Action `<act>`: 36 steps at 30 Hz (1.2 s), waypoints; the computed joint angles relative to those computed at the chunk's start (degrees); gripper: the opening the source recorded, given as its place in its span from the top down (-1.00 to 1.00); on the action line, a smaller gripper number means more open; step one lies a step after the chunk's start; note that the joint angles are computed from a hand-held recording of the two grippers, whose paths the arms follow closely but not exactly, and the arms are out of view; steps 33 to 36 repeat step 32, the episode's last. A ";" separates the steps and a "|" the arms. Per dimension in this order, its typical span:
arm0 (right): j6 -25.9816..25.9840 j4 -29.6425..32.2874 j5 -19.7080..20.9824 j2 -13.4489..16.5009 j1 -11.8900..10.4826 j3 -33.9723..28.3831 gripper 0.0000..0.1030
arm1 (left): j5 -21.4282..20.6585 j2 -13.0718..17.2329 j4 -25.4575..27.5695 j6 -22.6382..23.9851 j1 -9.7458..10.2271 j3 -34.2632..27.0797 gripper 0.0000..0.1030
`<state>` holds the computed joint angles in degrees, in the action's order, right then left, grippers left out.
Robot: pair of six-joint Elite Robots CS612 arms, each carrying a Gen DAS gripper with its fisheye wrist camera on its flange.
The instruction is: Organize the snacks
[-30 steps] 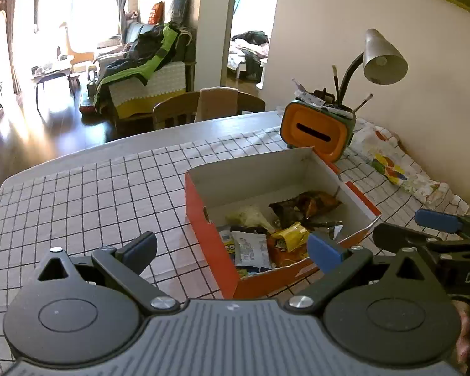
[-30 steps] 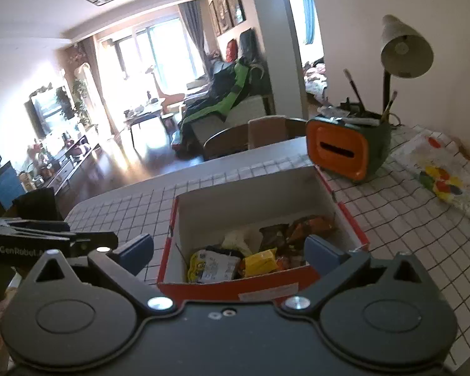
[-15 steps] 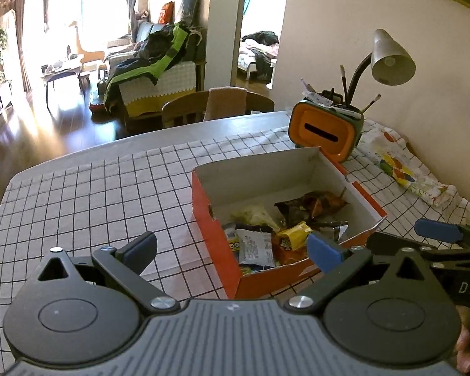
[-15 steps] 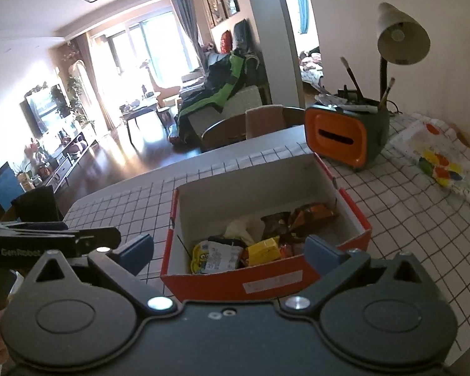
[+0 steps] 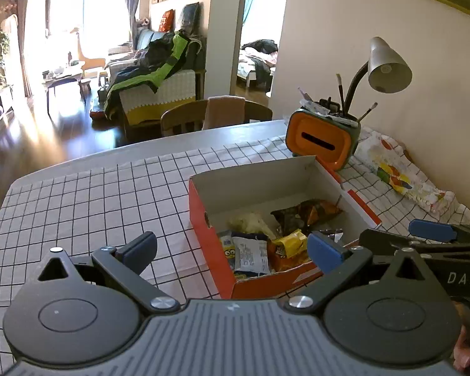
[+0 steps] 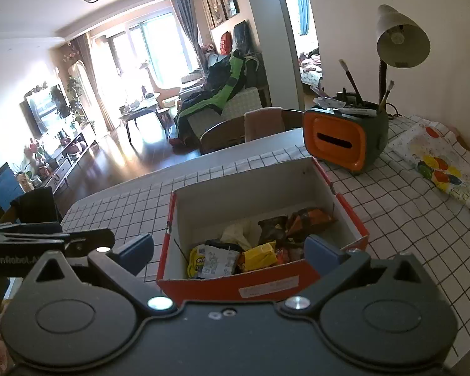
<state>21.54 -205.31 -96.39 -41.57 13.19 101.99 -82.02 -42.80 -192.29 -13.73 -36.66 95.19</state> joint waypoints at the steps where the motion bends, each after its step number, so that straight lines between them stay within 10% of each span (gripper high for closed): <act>1: -0.08 -0.06 0.05 -0.02 -0.02 -0.01 -0.99 | 0.06 -0.02 -0.03 -0.10 0.00 0.00 -0.99; 36: 2.04 0.55 -3.17 -0.81 1.57 1.01 -0.99 | -3.89 -0.90 -0.95 1.31 0.64 1.66 -0.99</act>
